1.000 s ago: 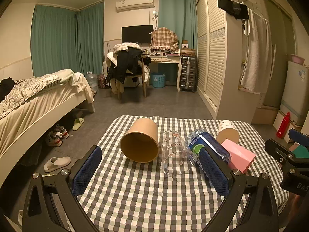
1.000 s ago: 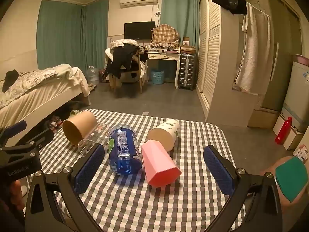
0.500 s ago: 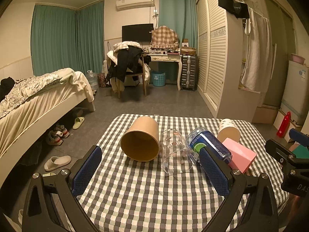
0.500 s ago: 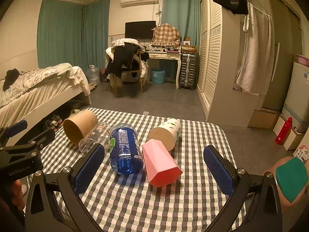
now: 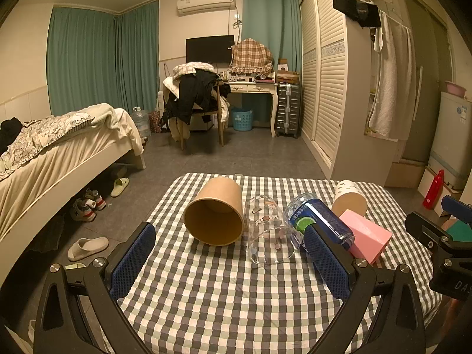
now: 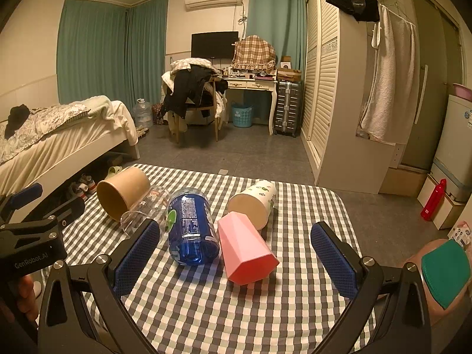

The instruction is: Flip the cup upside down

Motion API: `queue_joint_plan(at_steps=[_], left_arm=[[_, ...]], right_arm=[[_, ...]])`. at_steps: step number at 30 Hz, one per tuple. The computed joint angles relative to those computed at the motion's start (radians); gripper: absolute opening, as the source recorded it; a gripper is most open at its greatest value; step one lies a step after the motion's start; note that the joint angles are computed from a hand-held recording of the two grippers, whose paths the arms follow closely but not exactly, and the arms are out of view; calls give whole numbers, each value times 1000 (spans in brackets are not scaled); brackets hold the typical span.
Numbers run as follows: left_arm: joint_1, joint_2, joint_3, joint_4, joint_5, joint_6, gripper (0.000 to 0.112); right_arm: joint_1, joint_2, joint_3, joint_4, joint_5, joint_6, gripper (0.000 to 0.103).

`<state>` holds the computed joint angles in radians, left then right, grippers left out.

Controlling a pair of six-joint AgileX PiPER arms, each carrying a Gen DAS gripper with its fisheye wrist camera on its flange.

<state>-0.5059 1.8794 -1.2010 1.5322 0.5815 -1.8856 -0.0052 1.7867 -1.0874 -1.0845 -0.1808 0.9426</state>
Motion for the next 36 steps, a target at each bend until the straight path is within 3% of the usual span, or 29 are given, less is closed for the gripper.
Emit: queue_joint_plan(at_steps=[36], left_arm=[[1, 0, 1, -12, 0, 13, 103]], right_arm=[[12, -11, 16, -21, -4, 27, 103]])
